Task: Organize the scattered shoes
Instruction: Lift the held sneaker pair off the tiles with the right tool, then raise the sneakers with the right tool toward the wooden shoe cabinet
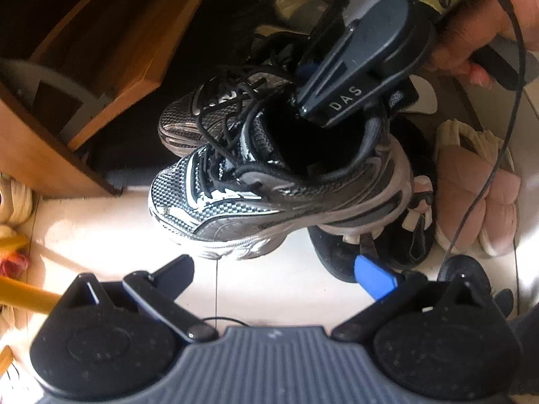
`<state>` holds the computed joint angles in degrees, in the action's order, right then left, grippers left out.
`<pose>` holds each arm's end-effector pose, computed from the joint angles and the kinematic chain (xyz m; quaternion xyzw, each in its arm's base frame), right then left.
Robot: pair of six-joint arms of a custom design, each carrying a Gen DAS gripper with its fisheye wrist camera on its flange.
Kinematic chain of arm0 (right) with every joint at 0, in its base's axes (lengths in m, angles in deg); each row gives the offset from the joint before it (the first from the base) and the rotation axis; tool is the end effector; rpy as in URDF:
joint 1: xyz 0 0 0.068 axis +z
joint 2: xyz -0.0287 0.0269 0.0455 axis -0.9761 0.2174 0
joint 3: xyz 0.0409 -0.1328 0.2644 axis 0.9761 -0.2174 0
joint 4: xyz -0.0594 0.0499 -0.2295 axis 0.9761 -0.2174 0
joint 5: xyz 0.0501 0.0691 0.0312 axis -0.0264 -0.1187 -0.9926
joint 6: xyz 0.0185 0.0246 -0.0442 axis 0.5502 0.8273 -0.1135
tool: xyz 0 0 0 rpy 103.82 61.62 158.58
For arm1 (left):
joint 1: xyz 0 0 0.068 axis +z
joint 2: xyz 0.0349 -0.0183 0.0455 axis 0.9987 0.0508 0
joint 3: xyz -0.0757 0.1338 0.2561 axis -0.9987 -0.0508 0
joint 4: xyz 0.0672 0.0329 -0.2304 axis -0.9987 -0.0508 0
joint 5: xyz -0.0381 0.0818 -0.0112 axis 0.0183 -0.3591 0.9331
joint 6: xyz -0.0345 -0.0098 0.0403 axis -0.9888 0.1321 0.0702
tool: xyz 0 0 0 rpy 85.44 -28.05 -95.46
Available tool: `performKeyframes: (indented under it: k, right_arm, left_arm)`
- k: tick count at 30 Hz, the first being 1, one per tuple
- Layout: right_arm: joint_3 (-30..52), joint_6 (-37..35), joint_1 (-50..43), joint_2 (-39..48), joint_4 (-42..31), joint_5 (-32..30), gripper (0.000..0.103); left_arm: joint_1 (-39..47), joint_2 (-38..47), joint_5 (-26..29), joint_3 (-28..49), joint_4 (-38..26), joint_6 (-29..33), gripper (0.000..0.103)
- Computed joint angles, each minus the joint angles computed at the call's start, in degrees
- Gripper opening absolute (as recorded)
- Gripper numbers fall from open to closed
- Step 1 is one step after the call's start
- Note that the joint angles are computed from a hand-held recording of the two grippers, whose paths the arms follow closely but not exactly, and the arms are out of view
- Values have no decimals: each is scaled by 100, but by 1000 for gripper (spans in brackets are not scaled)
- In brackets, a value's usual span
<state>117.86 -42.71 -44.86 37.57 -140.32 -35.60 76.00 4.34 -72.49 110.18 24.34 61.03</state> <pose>0.2986 0.2015 0.2935 -0.3963 0.8878 0.1576 0.1729 0.1640 -0.0361 0.3104 0.2714 0.9466 -0.0410 0.1693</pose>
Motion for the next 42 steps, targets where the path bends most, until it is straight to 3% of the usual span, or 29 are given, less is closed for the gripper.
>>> performKeyframes:
  k: [11, 15, 18, 24, 34, 42]
  right_arm:
    - [246, 460, 193, -469, -399, 440, 23]
    - [364, 637, 224, -635, -548, 554, 23]
    - [503, 744, 293, -683, -681, 606, 23]
    - [605, 864, 335, -823, -874, 639, 22]
    - [-371, 900, 350, -1059, -406, 518, 22]
    - [-1131, 890, 154, -1431, -93, 477, 22]
  left_arm:
    - [-379, -276, 136, 453, -358, -164, 94]
    - [-433, -309, 152, 684, -541, -177, 88]
    - [-484, -290, 122, 870, -635, -157, 77]
    - [-342, -313, 85, 1210, -881, -21, 77]
    - [172, -446, 53, 621, -1084, 435, 77]
    - [-66, -342, 114, 519, -907, 317, 77]
